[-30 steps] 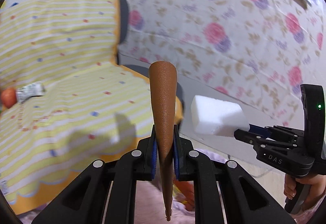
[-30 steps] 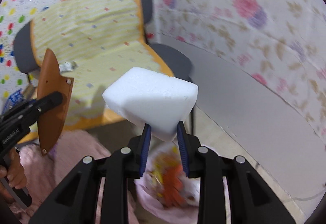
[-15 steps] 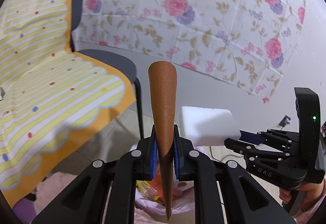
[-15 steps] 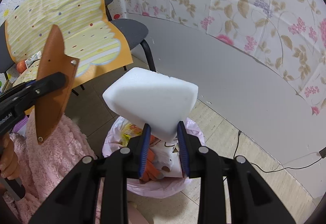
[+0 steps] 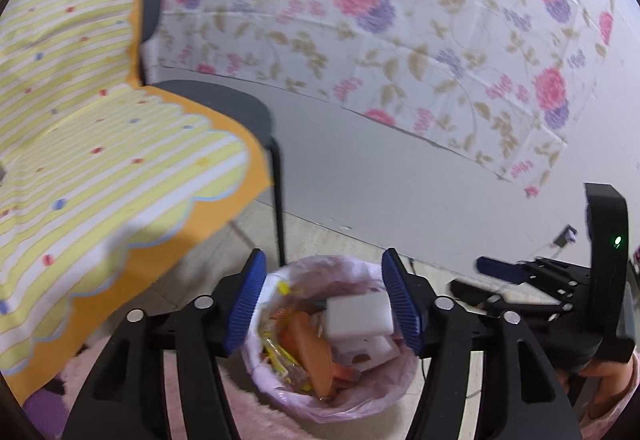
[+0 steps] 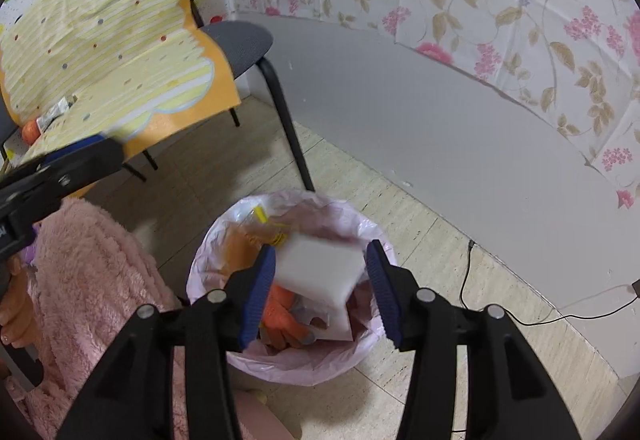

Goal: Collect trash
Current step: 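Carry the stick and sponge over the trash bin and open both grippers, then move the right gripper back to the chair toward the white milk carton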

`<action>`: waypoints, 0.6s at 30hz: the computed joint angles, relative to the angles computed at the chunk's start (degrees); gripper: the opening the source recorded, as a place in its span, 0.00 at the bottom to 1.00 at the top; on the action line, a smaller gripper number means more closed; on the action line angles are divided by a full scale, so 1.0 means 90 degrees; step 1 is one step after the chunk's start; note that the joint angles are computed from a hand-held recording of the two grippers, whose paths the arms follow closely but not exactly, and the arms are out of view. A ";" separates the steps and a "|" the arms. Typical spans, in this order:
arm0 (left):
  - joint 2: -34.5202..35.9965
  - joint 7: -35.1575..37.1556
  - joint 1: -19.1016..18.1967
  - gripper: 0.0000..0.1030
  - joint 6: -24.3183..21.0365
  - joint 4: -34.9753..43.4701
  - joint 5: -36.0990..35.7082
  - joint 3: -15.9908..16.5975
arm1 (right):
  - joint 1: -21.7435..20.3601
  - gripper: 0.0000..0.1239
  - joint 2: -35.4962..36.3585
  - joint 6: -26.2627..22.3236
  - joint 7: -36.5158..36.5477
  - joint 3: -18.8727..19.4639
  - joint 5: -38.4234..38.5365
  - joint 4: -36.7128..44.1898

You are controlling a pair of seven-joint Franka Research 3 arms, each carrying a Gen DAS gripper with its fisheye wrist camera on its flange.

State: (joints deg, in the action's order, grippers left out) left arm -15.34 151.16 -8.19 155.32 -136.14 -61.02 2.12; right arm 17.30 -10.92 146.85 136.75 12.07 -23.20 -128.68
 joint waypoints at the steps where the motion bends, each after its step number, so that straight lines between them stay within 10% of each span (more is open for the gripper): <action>1: -0.0043 -0.0070 0.0051 0.62 0.0109 -0.0043 0.0027 0.0001 | -0.0025 0.38 -0.0054 0.0059 0.0095 0.0007 -0.0061 -0.0031; 18: -0.0936 -0.1166 -0.0200 0.63 0.1137 -0.0798 0.1255 0.0954 | 0.0272 0.38 0.0561 0.1127 -0.0609 0.0025 0.0141 0.0872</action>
State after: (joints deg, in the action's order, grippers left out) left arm -23.76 140.67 -9.99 165.55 -143.33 -49.73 10.70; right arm 19.75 -5.87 156.99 131.27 12.30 -21.93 -120.83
